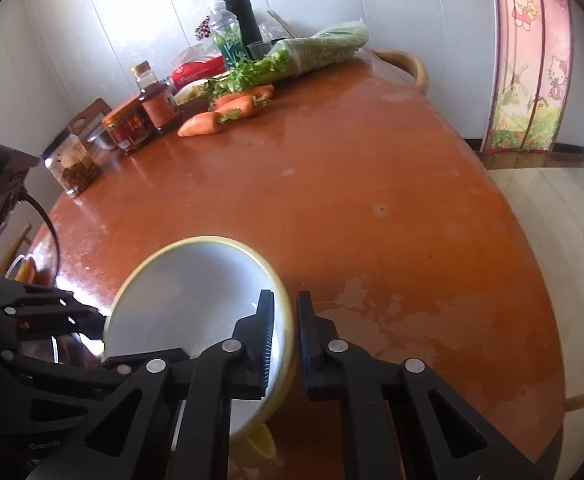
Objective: Organize plates and bowls
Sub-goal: 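Move both grippers to the cream handled bowl and close on its rim, then lift the cream bowl with both grippers and carry it over the steel bowl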
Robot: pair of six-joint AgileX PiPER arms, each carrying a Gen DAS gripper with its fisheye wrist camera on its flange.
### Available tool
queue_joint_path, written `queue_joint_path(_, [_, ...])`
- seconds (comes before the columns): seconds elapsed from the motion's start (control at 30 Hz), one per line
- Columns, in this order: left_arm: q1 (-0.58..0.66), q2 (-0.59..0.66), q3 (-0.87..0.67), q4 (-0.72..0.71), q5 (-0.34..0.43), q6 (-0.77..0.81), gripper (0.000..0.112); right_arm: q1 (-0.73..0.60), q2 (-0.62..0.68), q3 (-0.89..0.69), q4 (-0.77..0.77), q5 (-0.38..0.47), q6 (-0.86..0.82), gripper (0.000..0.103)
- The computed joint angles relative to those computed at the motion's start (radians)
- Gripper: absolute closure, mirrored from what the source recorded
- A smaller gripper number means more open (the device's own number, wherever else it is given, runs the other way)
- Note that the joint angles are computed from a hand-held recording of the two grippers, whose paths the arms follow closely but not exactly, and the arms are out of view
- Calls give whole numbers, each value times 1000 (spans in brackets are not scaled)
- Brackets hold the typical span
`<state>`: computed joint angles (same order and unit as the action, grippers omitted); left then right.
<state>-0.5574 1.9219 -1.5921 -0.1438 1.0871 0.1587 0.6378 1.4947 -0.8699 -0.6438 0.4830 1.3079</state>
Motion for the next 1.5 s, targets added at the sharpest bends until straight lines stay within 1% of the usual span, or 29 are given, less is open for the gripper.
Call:
queue_joint_path(0.07, [9, -19, 15, -12, -15, -10, 91, 2, -8, 0, -2, 9, 4, 92])
queue_joint_path(0.13, [20, -55, 35, -39, -37, 11, 91, 6, -21, 5, -17, 17, 25, 92])
queue_joint_path(0.23, [20, -106, 62, -22, -75, -1, 91, 29, -52, -1, -52, 49, 73, 92])
queue_joint_path(0.33, [41, -158, 96, -47, -100, 11, 91, 72, -69, -28, -101, 108, 110, 92])
queue_joint_path(0.47, [86, -229, 131, -94, -114, 37, 91, 133, -79, -96, -134, 190, 118, 92])
queue_joint_path(0.5, [98, -266, 158, -101, -120, 47, 91, 153, -79, -119, -141, 214, 116, 92])
queue_joint_path(0.63, [149, -367, 204, -115, -138, 80, 91, 225, -61, -212, -180, 287, 115, 92])
queue_joint_path(0.73, [198, -426, 231, -116, -143, 101, 91, 281, -21, -297, -212, 338, 103, 92])
queue_joint_path(0.87, [292, -476, 257, -166, -124, 172, 91, 325, 35, -386, -221, 354, 88, 92])
queue_joint_path(1.1, [427, -515, 279, -249, -84, 294, 91, 357, 148, -530, -161, 367, 1, 92])
queue_joint_path(1.2, [461, -533, 295, -274, -76, 336, 91, 369, 174, -573, -142, 382, -21, 92])
queue_joint_path(1.27, [479, -546, 309, -294, -76, 363, 91, 387, 190, -602, -145, 410, -29, 92])
queue_joint_path(1.43, [521, -564, 332, -340, -54, 427, 91, 428, 204, -627, -159, 460, -14, 92])
queue_joint_path(1.5, [529, -578, 350, -342, -56, 444, 91, 436, 204, -625, -160, 466, -7, 92])
